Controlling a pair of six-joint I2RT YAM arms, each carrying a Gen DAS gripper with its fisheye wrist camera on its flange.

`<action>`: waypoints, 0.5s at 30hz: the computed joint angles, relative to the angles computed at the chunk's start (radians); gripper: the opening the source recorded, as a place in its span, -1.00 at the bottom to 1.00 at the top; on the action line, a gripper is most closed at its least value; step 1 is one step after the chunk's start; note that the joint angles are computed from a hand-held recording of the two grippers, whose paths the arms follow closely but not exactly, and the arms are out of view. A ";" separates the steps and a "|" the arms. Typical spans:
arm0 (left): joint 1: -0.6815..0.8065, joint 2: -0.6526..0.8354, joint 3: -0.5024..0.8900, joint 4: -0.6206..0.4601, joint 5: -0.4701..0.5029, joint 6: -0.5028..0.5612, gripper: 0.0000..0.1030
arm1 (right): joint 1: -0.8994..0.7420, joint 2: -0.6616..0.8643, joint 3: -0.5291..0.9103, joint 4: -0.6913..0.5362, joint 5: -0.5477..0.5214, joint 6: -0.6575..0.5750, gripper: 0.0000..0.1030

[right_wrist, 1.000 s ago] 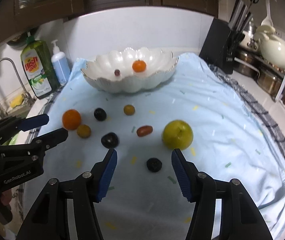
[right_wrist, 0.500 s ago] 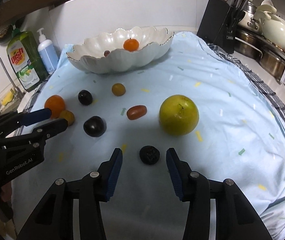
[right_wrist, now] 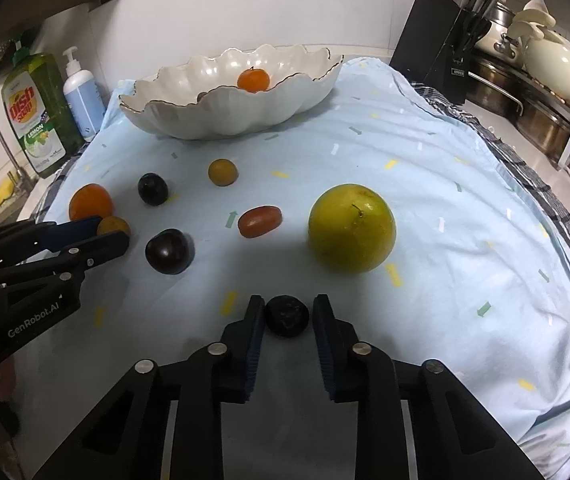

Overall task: Organize fruits
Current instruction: 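Grasp the small brown round fruit with the left gripper while the right grasps a dark plum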

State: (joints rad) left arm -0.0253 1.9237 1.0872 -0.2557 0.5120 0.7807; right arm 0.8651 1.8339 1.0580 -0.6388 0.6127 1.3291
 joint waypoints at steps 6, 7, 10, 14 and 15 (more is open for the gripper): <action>0.001 -0.005 -0.007 0.013 0.003 0.000 -0.47 | 0.008 0.004 0.002 -0.001 0.012 0.002 -0.58; 0.002 -0.009 -0.010 0.015 0.005 -0.002 -0.47 | 0.011 0.002 0.002 -0.002 0.015 0.006 -0.58; 0.005 -0.029 -0.024 0.021 0.010 -0.002 -0.47 | 0.019 -0.005 0.003 -0.010 0.025 0.017 -0.58; 0.015 -0.066 -0.039 0.010 0.028 -0.012 -0.47 | 0.033 -0.035 0.003 -0.023 0.055 0.012 -0.58; 0.015 -0.075 -0.043 0.009 0.031 -0.016 -0.47 | 0.035 -0.042 0.003 -0.023 0.062 0.008 -0.58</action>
